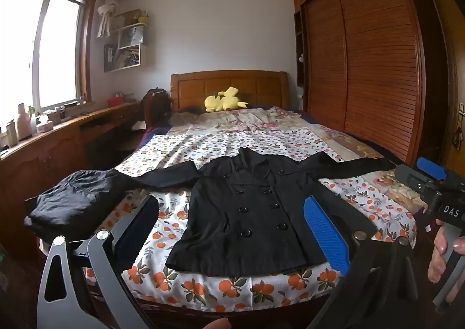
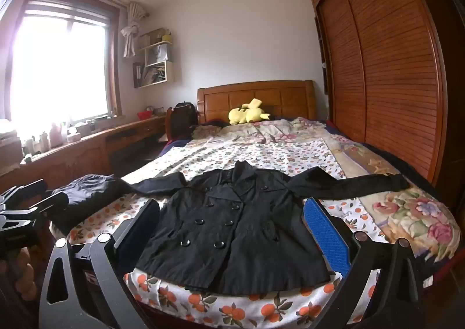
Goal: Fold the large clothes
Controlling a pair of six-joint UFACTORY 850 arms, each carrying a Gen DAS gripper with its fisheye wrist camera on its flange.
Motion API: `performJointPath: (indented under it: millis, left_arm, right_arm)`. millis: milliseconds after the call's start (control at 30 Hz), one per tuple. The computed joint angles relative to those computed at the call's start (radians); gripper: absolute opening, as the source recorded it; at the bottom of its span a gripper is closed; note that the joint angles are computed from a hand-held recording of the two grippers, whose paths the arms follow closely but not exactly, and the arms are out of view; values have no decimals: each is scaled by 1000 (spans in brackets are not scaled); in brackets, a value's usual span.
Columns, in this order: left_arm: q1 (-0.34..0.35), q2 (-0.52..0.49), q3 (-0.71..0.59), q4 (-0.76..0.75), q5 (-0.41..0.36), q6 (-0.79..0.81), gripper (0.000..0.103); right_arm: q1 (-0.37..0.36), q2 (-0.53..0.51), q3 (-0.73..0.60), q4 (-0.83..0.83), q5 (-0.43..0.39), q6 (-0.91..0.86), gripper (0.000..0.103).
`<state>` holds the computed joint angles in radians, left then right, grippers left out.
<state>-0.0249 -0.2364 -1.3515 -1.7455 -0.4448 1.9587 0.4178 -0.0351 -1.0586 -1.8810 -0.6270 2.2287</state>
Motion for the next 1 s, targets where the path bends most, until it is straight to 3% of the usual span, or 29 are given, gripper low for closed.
performJointPath:
  millis: [1000]
  left_arm:
    - [-1,41,28,-34,-9,42,101]
  right_arm:
    - [5,4,3,-1,-6,6,96]
